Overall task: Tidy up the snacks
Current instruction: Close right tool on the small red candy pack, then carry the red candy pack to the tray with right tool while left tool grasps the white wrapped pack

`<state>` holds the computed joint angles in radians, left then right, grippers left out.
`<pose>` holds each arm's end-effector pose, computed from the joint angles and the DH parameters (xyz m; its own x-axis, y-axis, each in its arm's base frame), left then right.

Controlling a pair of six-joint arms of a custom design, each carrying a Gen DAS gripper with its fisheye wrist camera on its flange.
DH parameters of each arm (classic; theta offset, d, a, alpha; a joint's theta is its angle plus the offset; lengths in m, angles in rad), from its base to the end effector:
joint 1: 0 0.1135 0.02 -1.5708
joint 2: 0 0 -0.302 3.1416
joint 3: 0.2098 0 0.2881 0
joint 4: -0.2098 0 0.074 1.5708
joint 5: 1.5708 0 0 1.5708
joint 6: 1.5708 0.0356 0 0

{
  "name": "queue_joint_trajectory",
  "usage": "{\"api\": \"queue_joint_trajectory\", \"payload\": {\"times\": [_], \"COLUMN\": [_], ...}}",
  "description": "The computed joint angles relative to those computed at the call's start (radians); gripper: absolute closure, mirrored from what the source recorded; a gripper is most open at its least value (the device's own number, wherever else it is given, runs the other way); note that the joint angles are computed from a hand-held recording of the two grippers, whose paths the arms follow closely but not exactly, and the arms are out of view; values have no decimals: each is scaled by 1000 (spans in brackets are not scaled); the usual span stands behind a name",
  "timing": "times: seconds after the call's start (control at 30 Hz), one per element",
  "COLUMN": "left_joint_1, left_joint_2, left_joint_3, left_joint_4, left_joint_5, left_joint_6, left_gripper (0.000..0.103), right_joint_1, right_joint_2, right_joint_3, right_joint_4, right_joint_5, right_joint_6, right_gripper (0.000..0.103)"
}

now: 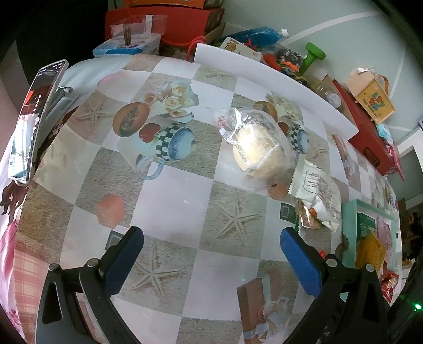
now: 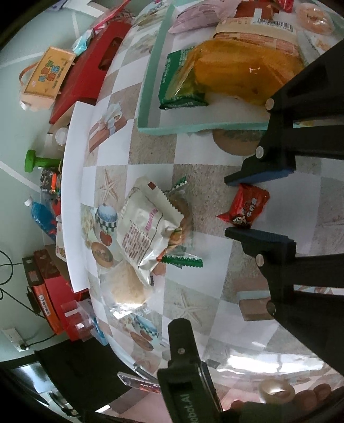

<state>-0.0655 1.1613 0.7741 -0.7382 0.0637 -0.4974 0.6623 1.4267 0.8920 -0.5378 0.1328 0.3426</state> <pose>0.2299 -0.0174 0.2408 -0.8356 -0.4224 -0.3512 -0.3482 0.9018 -0.2560 0.2410 0.1819 0.2244 -0.8404 -0.2331 -0.4892 -0.2944 0.9543 0.0510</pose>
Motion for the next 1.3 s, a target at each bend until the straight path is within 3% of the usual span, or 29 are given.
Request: {"api": "queue_joint_trajectory", "payload": {"times": [0.13,0.4,0.77,0.9,1.3], "left_joint_1": [0,-19,-107,-145,-318], "left_joint_2": [-2,-10,-39,-10,193], "left_joint_3": [1,8,19,31,187], "left_joint_4": [0,5,105,137,123], "left_joint_5": [0,-7,-7,16,-90], "left_joint_6": [1,-10,-35,-51,22], "left_gripper": [0,0,1,1,1], "right_joint_1": [-12,-39,-110,-161,-378], "right_joint_2": [-6,-55,-141,-179,-252], "right_joint_3": [-2,-5,10,12,1], "right_joint_4": [-1,-1,-14,-22,-54], "right_joint_5": [-14,-35,-12,-21,-99], "right_joint_6": [1,12,-6,-14,-25], "right_gripper": [77,77,77,77,77]}}
